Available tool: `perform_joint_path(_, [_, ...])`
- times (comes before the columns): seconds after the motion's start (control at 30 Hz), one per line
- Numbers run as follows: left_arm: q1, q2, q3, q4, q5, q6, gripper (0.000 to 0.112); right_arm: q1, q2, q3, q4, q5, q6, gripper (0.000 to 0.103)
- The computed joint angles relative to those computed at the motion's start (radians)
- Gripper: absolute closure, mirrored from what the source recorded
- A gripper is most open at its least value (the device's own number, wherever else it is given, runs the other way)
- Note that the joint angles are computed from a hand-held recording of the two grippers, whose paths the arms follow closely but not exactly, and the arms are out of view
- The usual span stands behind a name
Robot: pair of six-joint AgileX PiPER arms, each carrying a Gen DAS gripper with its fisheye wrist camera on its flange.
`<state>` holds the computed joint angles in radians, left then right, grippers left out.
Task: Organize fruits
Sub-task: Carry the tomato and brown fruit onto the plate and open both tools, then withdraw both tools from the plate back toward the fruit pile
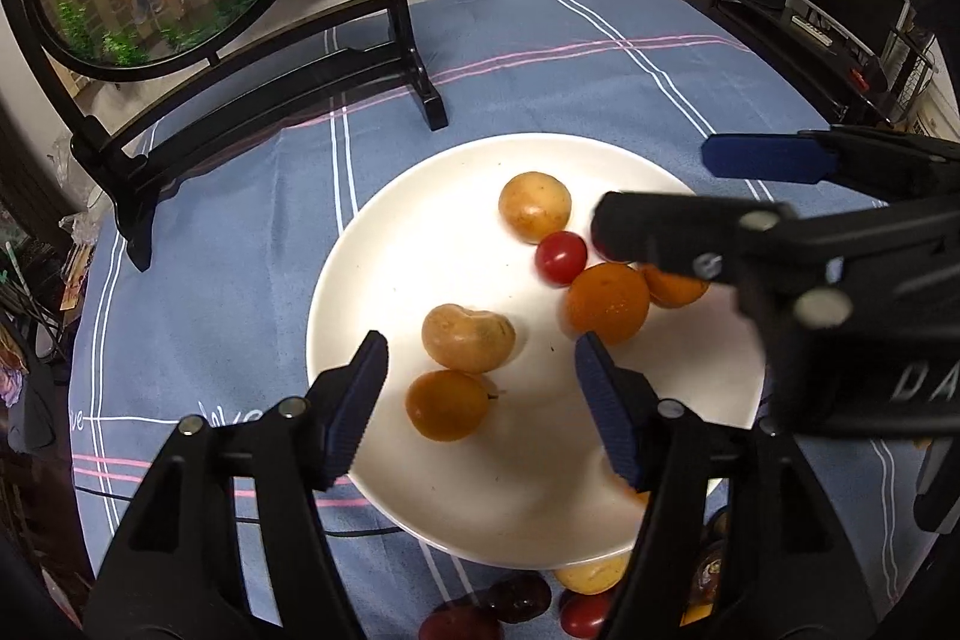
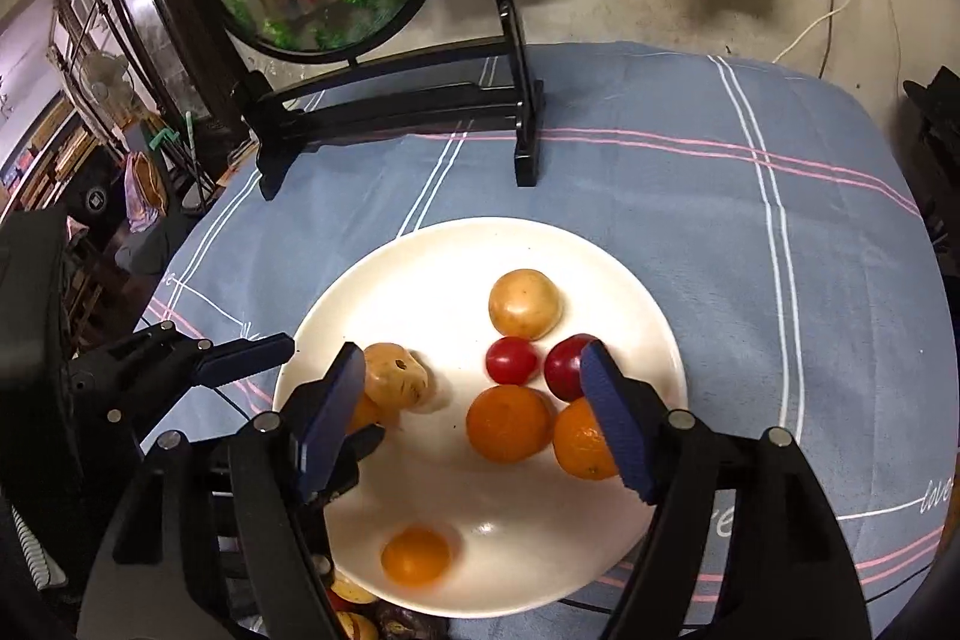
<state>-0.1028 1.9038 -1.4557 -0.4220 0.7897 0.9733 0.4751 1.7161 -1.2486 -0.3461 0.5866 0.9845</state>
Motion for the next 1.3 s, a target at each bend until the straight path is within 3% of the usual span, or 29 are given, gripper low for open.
perform_joint_path(0.2, [0.008, -0.038, 0.026, -0.013, 0.01, 0.014, 0.046, 0.017, -0.078, 0.069, -0.041, 0.005, 0.081, 0.028])
perform_joint_path(0.47, [0.065, -0.129, 0.066, -0.069, 0.061, 0.053, 0.045, 0.134, -0.206, 0.119, -0.181, 0.097, 0.246, 0.028])
perform_joint_path(0.63, [0.186, -0.175, 0.095, -0.125, 0.133, 0.094, 0.04, 0.326, -0.286, 0.2, -0.278, 0.197, 0.397, 0.028])
perform_joint_path(0.73, [0.27, -0.181, 0.13, -0.119, 0.167, 0.116, 0.039, 0.462, -0.275, 0.262, -0.262, 0.243, 0.483, 0.029])
perform_joint_path(0.93, [0.427, -0.17, 0.218, -0.062, 0.22, 0.182, 0.039, 0.609, -0.159, 0.346, -0.171, 0.126, 0.614, 0.029])
perform_joint_path(1.13, [0.492, -0.209, 0.339, -0.015, 0.209, 0.265, 0.039, 0.574, -0.033, 0.299, -0.133, 0.035, 0.558, 0.029])
perform_joint_path(1.17, [0.494, -0.226, 0.367, -0.011, 0.198, 0.282, 0.039, 0.57, -0.015, 0.287, -0.126, 0.04, 0.544, 0.034])
perform_joint_path(1.2, [0.497, -0.234, 0.385, -0.011, 0.191, 0.295, 0.039, 0.553, 0.008, 0.272, -0.092, 0.028, 0.49, 0.052])
perform_joint_path(1.23, [0.497, -0.244, 0.403, -0.011, 0.196, 0.312, 0.039, 0.54, 0.021, 0.259, -0.057, 0.022, 0.44, 0.063])
perform_joint_path(1.3, [0.49, -0.266, 0.439, -0.018, 0.189, 0.342, 0.039, 0.545, 0.027, 0.238, -0.048, 0.048, 0.409, 0.064])
